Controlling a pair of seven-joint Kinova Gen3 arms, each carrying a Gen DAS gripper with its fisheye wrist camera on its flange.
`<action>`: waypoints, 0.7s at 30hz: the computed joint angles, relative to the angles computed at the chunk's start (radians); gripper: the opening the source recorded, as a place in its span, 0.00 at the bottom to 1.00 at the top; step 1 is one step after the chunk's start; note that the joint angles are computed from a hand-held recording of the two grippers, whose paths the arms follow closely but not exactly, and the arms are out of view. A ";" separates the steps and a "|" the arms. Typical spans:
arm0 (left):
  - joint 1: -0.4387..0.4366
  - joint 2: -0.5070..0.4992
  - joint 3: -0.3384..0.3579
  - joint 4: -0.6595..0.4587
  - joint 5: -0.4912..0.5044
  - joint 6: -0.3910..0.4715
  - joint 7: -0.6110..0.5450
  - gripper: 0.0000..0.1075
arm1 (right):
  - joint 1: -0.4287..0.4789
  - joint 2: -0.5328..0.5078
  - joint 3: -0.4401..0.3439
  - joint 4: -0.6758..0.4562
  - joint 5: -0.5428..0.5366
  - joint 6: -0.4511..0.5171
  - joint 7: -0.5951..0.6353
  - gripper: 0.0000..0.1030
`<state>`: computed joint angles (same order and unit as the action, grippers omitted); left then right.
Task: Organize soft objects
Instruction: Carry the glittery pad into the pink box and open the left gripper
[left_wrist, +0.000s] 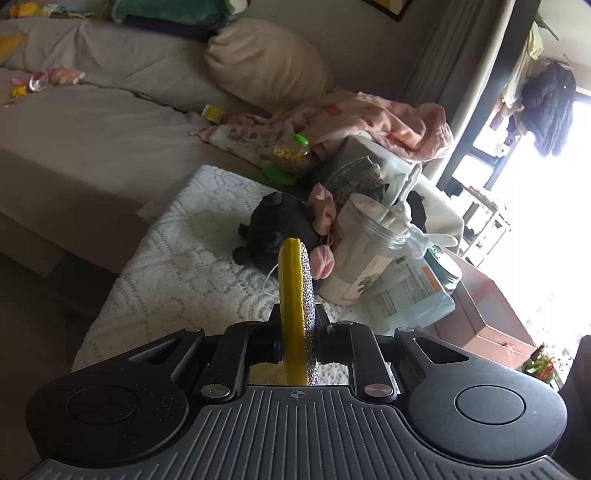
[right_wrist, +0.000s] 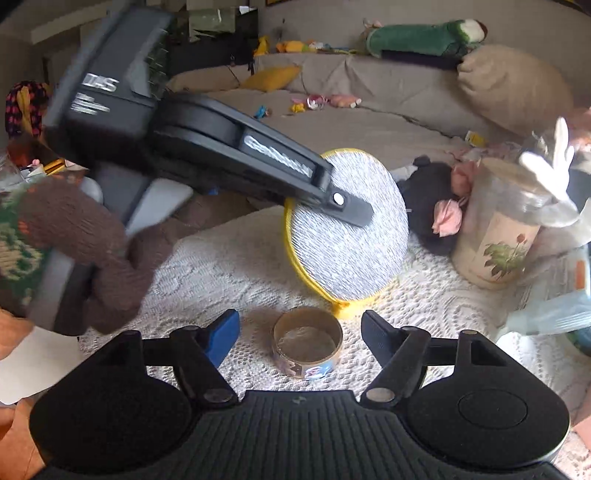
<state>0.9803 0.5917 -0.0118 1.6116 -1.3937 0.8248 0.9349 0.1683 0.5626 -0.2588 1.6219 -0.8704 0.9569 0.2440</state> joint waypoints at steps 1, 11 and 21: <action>0.002 0.000 0.005 -0.001 0.004 0.013 0.001 0.17 | -0.010 -0.001 0.009 -0.005 0.014 -0.003 -0.017 0.49; 0.047 0.008 0.015 -0.097 0.074 -0.019 -0.180 0.17 | 0.158 -0.050 0.051 -0.008 -0.039 0.093 0.058 0.42; -0.232 0.182 0.384 -0.408 0.084 -0.332 -0.586 0.17 | 0.409 -0.089 0.168 0.048 -0.335 -0.002 0.250 0.42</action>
<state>0.7487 0.7733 0.3717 1.2031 -1.3097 0.4925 0.3485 0.5769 0.4733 -0.0912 1.6695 -1.2055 0.9545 0.4937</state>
